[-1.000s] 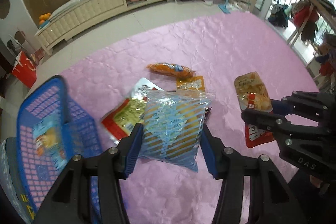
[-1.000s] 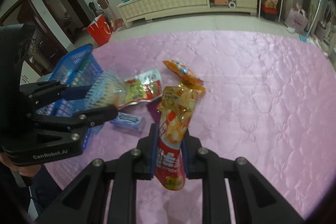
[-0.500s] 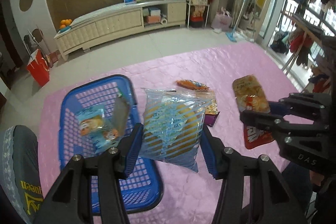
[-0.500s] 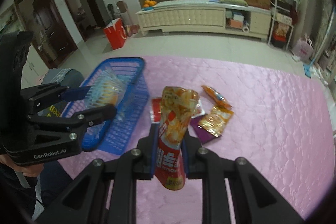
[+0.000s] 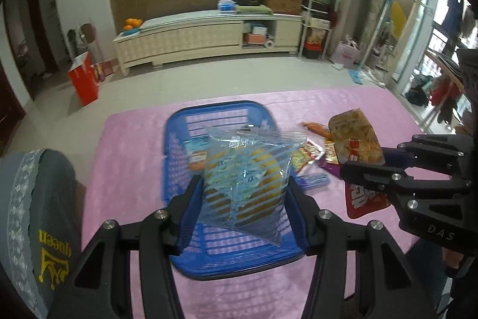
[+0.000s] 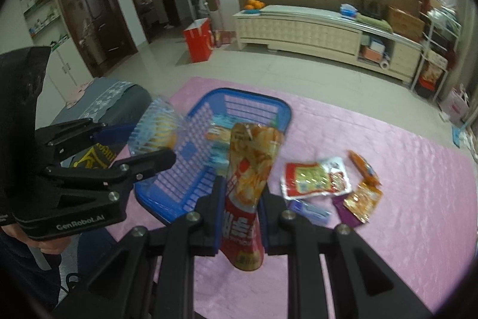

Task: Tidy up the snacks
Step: 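Carry the red pouch and clear cracker bag over the blue basket, then open both tools to drop the pouch and cracker bag into the basket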

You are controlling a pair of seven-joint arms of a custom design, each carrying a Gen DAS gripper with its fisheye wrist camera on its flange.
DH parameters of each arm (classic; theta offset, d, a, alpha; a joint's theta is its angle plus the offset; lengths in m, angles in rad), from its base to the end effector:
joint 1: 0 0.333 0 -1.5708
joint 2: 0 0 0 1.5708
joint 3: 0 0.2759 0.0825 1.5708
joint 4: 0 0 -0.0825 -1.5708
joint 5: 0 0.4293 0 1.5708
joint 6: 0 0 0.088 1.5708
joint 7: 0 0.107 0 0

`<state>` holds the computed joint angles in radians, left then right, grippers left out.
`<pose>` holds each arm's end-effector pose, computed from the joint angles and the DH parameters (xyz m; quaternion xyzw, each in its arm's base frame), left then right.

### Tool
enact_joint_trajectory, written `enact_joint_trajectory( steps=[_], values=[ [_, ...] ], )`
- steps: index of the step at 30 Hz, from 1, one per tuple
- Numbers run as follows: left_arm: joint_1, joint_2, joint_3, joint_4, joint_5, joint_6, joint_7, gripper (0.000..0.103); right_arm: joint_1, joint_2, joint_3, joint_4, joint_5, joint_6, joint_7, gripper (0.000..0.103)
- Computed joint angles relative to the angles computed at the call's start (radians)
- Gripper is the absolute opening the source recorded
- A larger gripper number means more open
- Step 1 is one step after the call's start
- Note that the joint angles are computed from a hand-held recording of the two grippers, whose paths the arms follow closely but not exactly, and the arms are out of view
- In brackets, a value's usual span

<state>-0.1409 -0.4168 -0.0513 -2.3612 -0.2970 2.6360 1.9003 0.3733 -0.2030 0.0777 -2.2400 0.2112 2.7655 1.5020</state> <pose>0.5206 -0.0952 0.5113 -0.5496 0.7581 -0.2969 0.1872 0.5274 0.2470 0.4783 -0.7663 0.5320 -0.1459 0.3294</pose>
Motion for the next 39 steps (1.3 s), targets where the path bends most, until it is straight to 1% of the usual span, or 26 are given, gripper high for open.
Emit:
enact_joint_trajectory(
  steps=[2, 5, 7, 15, 19, 21, 26, 29, 31, 33, 34, 35, 37, 39],
  values=[
    [0.006, -0.003, 0.019, -0.005, -0.010, 0.003, 0.015, 0.051, 0.002, 0.017, 0.004, 0.016, -0.004, -0.001, 0.001, 0.024],
    [0.022, -0.002, 0.024, -0.013, -0.009, 0.009, 0.014, 0.051, 0.009, 0.061, 0.013, 0.055, -0.005, -0.008, -0.006, 0.024],
    [0.030, 0.005, 0.038, -0.015, -0.020, 0.011, 0.024, 0.051, 0.012, 0.089, 0.025, 0.079, -0.019, -0.017, 0.007, 0.024],
    [0.068, 0.032, 0.055, -0.024, -0.048, 0.020, 0.036, 0.051, 0.020, 0.255, 0.048, 0.228, 0.005, -0.097, -0.014, 0.024],
    [0.075, 0.051, 0.068, -0.027, -0.073, 0.026, 0.064, 0.051, 0.026, 0.331, 0.063, 0.299, -0.006, -0.136, 0.005, 0.024],
    [0.080, 0.060, 0.071, -0.024, -0.086, 0.023, 0.076, 0.051, 0.033, 0.364, 0.062, 0.331, -0.036, -0.155, 0.038, 0.024],
    [0.086, 0.075, 0.079, -0.023, -0.133, 0.015, 0.112, 0.051, 0.038, 0.424, 0.066, 0.389, -0.064, -0.194, 0.071, 0.025],
    [0.094, 0.087, 0.079, -0.020, -0.148, 0.003, 0.122, 0.051, 0.047, 0.461, 0.063, 0.432, -0.093, -0.237, 0.101, 0.025],
    [0.100, 0.091, 0.078, -0.020, -0.155, -0.001, 0.129, 0.051, 0.051, 0.474, 0.066, 0.442, -0.105, -0.239, 0.106, 0.025],
    [0.107, 0.094, 0.071, -0.018, -0.154, -0.004, 0.123, 0.051, 0.048, 0.484, 0.073, 0.455, -0.094, -0.249, 0.095, 0.034],
    [0.110, 0.093, 0.071, -0.020, -0.156, -0.005, 0.123, 0.051, 0.050, 0.492, 0.072, 0.468, -0.098, -0.263, 0.097, 0.046],
    [0.112, 0.090, 0.071, -0.022, -0.158, -0.006, 0.123, 0.051, 0.052, 0.497, 0.072, 0.476, -0.102, -0.273, 0.098, 0.063],
    [0.116, 0.079, 0.071, -0.029, -0.161, -0.007, 0.121, 0.051, 0.057, 0.496, 0.069, 0.478, -0.116, -0.272, 0.101, 0.080],
    [0.117, 0.065, 0.073, -0.036, -0.163, -0.008, 0.122, 0.051, 0.073, 0.475, 0.056, 0.454, -0.164, -0.243, 0.141, 0.082]
  ],
)
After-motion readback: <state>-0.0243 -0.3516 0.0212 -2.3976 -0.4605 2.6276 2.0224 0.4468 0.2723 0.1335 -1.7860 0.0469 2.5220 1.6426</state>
